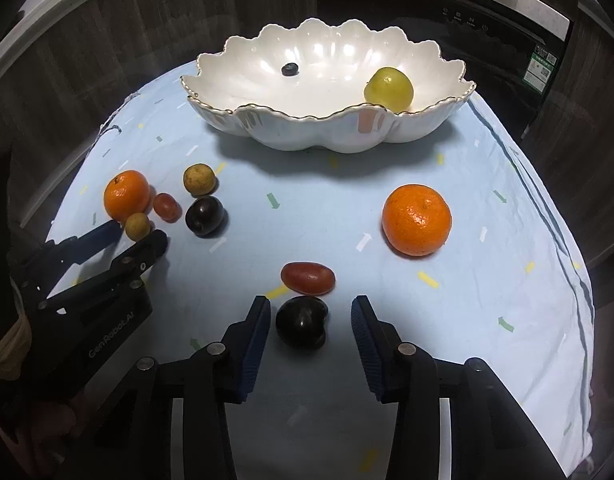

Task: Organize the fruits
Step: 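Grasp the dark plum with the right tool while the left tool grasps a brown longan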

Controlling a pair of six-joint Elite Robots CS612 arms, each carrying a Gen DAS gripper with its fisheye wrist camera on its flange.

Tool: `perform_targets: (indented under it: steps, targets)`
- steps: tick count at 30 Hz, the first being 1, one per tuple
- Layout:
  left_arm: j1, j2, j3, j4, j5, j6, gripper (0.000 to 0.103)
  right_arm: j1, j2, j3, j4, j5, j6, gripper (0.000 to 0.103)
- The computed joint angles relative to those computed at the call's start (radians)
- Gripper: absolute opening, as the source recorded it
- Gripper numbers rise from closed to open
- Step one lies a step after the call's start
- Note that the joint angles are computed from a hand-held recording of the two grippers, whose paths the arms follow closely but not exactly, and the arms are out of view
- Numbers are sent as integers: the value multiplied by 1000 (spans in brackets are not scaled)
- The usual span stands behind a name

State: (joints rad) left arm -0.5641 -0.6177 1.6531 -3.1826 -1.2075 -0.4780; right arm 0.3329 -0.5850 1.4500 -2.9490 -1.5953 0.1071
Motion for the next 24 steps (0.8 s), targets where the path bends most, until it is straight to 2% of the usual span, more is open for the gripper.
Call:
perform_targets:
  steps: [3, 5, 9, 11, 24]
  targets:
    - [-3, 3, 0, -17, 2, 20, 35, 0, 0, -3, 14, 2, -2, 42]
    - [-4, 4, 0, -20, 5, 24, 33, -1, -1, -4, 23, 8, -5, 35]
    - [-3, 4, 0, -23, 1, 18, 29, -4, -2, -6, 35, 32, -5, 28]
    - [-4, 3, 2, -23, 9, 16, 23, -2, -2, -6, 35, 32, -12, 28]
    - [-6, -11, 13, -14, 6, 5, 23, -2, -12, -3, 15, 41, -24, 27]
